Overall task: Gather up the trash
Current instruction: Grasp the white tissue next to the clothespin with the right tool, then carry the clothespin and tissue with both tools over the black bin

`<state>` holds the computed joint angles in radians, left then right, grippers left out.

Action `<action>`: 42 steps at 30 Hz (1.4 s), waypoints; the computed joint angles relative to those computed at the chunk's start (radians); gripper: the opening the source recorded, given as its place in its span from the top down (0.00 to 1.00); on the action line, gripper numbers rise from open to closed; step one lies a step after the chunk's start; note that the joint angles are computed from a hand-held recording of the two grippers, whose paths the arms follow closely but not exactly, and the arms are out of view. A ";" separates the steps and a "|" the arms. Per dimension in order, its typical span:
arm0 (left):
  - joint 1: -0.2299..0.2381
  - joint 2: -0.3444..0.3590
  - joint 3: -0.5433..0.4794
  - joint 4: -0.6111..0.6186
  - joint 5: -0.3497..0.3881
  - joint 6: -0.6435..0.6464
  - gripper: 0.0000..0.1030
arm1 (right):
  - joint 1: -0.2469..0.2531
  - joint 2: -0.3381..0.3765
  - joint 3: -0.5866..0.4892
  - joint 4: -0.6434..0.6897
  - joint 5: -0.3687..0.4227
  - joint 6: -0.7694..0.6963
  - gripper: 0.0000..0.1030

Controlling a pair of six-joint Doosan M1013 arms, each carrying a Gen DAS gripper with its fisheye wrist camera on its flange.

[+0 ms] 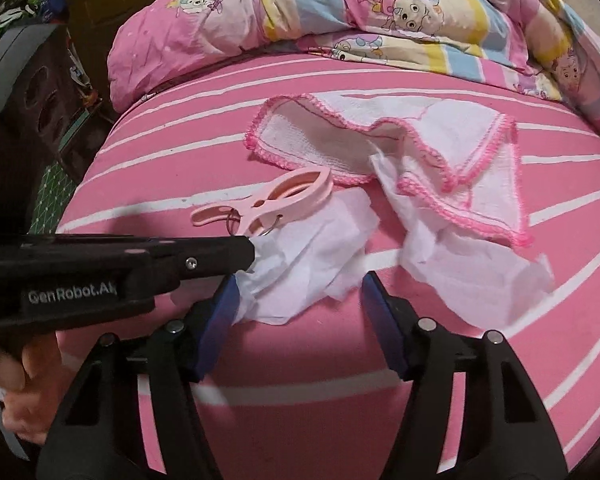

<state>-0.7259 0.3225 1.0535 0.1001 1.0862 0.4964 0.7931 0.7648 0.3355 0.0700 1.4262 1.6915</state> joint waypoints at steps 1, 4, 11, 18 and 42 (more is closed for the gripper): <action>0.002 -0.003 0.005 -0.003 -0.003 -0.007 0.92 | 0.002 0.014 -0.023 -0.003 0.015 -0.007 0.38; 0.008 -0.010 0.017 -0.023 -0.013 -0.008 0.92 | 0.002 0.046 -0.076 -0.011 0.047 -0.019 0.46; 0.008 -0.017 0.031 -0.026 -0.018 0.000 0.92 | 0.011 0.157 -0.295 -0.018 0.164 -0.055 0.97; -0.008 -0.044 0.058 0.013 -0.067 -0.027 0.94 | -0.003 0.020 -0.037 0.031 -0.014 -0.007 0.98; -0.278 -0.011 -0.156 0.329 0.048 -0.209 0.96 | -0.040 -0.443 0.532 0.141 -0.362 -0.045 0.98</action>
